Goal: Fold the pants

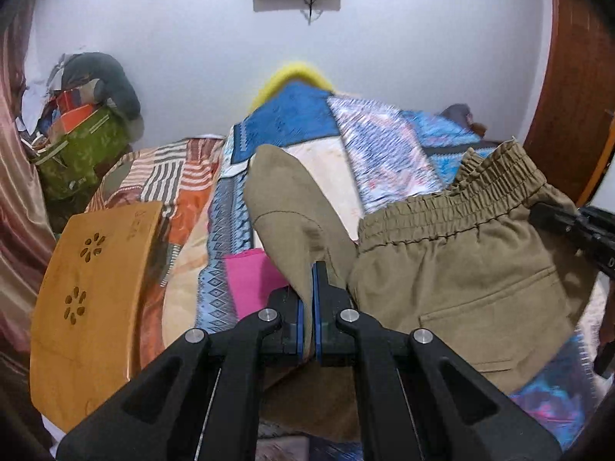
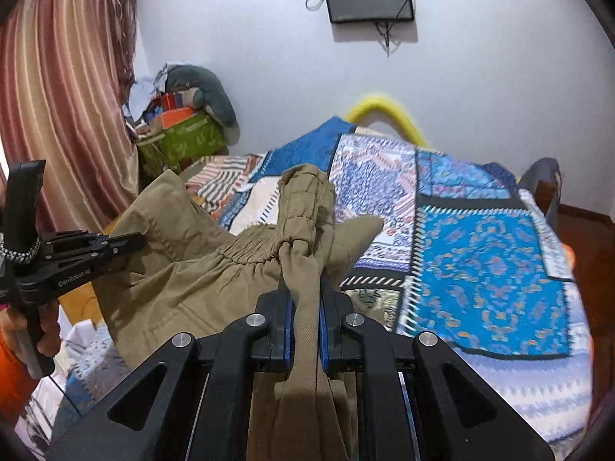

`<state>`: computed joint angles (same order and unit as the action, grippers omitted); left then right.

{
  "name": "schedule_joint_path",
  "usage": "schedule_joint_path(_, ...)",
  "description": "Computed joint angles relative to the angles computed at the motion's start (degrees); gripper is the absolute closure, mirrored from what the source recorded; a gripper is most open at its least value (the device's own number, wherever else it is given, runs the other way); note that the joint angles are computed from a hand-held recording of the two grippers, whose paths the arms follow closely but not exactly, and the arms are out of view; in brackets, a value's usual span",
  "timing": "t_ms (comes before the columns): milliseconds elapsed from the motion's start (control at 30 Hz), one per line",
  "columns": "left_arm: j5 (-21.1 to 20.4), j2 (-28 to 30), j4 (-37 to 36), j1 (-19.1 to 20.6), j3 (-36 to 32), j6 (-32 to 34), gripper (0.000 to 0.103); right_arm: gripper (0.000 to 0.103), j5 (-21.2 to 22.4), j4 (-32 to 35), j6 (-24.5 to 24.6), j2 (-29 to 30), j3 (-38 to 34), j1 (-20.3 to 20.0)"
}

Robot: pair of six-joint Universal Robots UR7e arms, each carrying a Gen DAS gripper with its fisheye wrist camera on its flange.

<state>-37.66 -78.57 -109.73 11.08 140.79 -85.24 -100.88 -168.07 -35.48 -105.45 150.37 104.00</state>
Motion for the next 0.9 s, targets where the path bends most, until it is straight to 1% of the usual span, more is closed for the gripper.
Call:
schedule_joint_path(67, -0.13, 0.50, -2.52, 2.64, 1.24, 1.38, 0.099, 0.094, -1.55, -2.62, -0.47, 4.24, 0.24, 0.02)
schedule_joint_path(133, -0.59, 1.02, -4.23, 5.08, 2.57, 1.31, 0.099, 0.094, -4.55, -4.95, -1.46, 8.18, 0.53, 0.46)
schedule_joint_path(200, -2.55, 0.87, -7.43, 7.51, 4.38, 2.25, 0.099, 0.094, -7.37, -5.31, -2.06, 10.64, 0.91, 0.43)
schedule_joint_path(267, -5.25, 0.16, -11.84, 8.98, 6.73, 3.72, 0.099, 0.094, -8.19, -2.05, -1.81, 10.19, 1.19, -0.95)
schedule_joint_path(333, -7.16, 0.14, -12.65, 10.14, 7.63, 3.77, 0.096, 0.092, -8.98, 1.76, -0.72, 8.96, 1.14, -2.23)
schedule_joint_path(367, -8.26, 0.57, -12.15, 11.00, 7.81, 3.22, 0.096, 0.089, -9.62, 3.32, -0.09, 8.65, 1.03, -2.52)
schedule_joint_path(433, -9.34, 1.25, -11.19, 11.78, 7.64, 2.56, 0.094, 0.087, -10.93, 5.05, 0.72, 8.11, 0.83, -2.63)
schedule_joint_path(467, -9.79, 1.49, -11.37, 11.88, 8.03, 2.45, 0.093, 0.085, -10.99, 6.98, 0.93, 6.88, 0.70, -2.74)
schedule_joint_path(500, -9.96, 1.50, -10.48, 11.61, 8.11, 1.84, 0.090, 0.084, -10.93, 7.29, 0.97, 6.78, 0.60, -2.93)
schedule_joint_path(533, -10.11, 1.24, -9.57, 11.04, 8.29, 1.31, 0.090, 0.080, -11.29, 8.43, 1.21, 5.77, 0.56, -2.90)
schedule_joint_path(567, -10.25, 0.88, -8.67, 10.41, 8.41, 0.71, 0.088, 0.075, -11.86, 9.61, 1.22, 4.62, 0.59, -2.70)
schedule_joint_path(600, -10.47, 0.39, -7.43, 9.82, 8.40, -0.19, 0.085, 0.073, -12.05, 9.87, 0.87, 4.12, 0.72, -2.72)
schedule_joint_path(667, -11.32, -1.03, -4.63, 8.66, 8.47, -2.02, 0.084, 0.063, -12.81, 9.84, -0.80, 2.93, 1.05, -3.13)
schedule_joint_path(733, -12.39, -2.56, -1.79, 7.53, 8.49, -3.16, 0.084, 0.057, -13.12, 10.72, -1.81, 0.81, 1.41, -3.41)
schedule_joint_path(800, -14.09, -3.54, 0.62, 6.22, 8.67, -4.32, 0.084, 0.057, -13.01, 12.28, -2.00, -1.33, 1.53, -3.72)
schedule_joint_path(900, -16.61, -2.96, 4.57, 4.42, 7.75, -5.95, 0.084, 0.057, -14.31, 13.82, -1.95, -4.07, 1.87, -2.63)
